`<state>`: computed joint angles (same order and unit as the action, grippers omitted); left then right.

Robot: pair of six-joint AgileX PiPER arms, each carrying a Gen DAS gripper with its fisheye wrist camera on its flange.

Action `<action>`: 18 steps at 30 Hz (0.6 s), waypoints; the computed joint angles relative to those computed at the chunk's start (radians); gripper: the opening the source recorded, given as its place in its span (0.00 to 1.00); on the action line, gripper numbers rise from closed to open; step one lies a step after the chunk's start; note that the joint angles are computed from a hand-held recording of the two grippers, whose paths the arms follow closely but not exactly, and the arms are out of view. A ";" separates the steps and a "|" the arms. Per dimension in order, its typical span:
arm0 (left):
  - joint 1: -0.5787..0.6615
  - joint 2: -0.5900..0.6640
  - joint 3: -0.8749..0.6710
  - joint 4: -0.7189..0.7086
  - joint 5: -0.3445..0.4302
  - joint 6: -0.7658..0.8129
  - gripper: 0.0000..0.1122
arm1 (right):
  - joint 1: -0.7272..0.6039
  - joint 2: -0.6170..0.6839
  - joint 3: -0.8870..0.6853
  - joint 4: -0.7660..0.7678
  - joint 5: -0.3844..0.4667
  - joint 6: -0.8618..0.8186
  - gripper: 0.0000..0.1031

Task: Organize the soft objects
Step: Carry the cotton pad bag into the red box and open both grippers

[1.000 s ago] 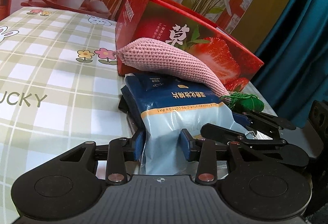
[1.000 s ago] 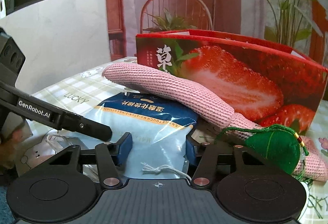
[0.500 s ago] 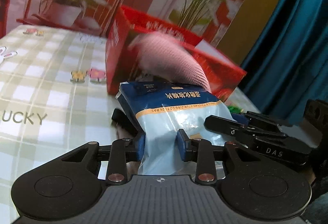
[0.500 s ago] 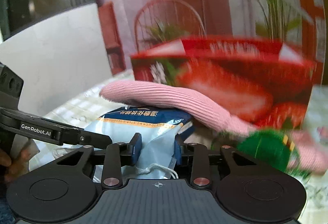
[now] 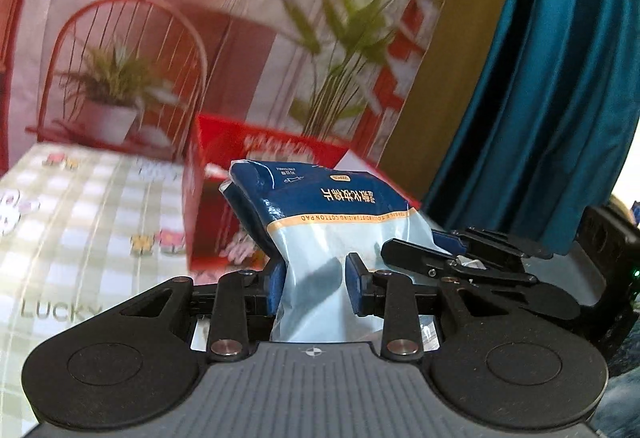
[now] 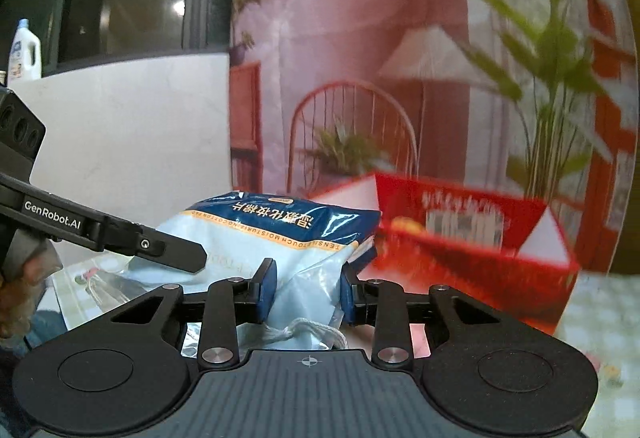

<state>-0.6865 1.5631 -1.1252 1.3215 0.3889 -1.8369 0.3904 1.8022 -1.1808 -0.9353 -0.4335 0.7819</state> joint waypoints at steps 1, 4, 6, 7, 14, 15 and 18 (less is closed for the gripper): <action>-0.001 -0.005 -0.009 0.001 -0.001 0.009 0.30 | 0.000 -0.014 0.007 0.014 -0.004 -0.016 0.29; -0.003 0.005 -0.056 -0.064 0.002 0.101 0.30 | -0.007 -0.037 0.004 0.017 -0.004 -0.017 0.29; 0.001 0.024 -0.096 -0.137 0.002 0.193 0.30 | -0.009 -0.042 -0.005 0.010 0.011 -0.012 0.29; 0.006 0.032 -0.111 -0.173 -0.002 0.241 0.30 | -0.009 -0.042 -0.013 0.003 0.026 -0.001 0.29; 0.082 0.111 -0.208 -0.466 -0.056 0.565 0.31 | -0.013 -0.032 -0.048 -0.069 0.104 0.089 0.29; 0.092 0.122 -0.223 -0.504 -0.060 0.610 0.31 | -0.016 -0.025 -0.062 -0.093 0.113 0.112 0.29; 0.132 0.171 -0.300 -0.639 -0.063 0.774 0.31 | -0.032 0.009 -0.137 -0.255 0.132 0.262 0.29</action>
<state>-0.5542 1.7346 -1.4250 0.6822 0.3262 -1.0634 0.3586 1.8112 -1.3175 -1.1904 -0.3011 1.0440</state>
